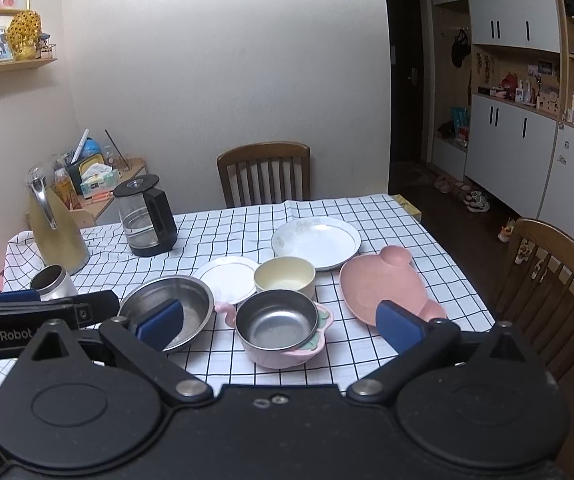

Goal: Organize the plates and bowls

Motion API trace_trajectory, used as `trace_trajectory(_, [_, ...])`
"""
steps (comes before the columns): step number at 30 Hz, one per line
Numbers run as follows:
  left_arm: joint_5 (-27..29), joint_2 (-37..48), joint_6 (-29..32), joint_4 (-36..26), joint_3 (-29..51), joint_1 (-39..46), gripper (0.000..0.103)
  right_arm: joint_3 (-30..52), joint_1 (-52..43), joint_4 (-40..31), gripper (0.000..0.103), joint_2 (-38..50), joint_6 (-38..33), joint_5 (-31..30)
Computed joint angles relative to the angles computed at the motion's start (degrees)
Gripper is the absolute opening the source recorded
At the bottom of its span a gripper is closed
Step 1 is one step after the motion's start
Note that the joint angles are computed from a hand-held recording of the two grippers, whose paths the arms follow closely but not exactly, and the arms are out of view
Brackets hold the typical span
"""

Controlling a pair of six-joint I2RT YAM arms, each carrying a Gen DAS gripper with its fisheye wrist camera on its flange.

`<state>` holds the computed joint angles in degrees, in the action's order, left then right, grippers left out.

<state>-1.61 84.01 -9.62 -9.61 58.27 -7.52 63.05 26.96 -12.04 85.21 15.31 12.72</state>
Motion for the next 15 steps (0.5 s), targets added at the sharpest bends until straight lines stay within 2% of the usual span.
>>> trace_trajectory(15, [1.54, -0.14, -0.52, -3.46, 0.44, 1.15, 0.103, 2.28, 0.42, -4.06, 0.103, 0.98, -0.52, -1.66])
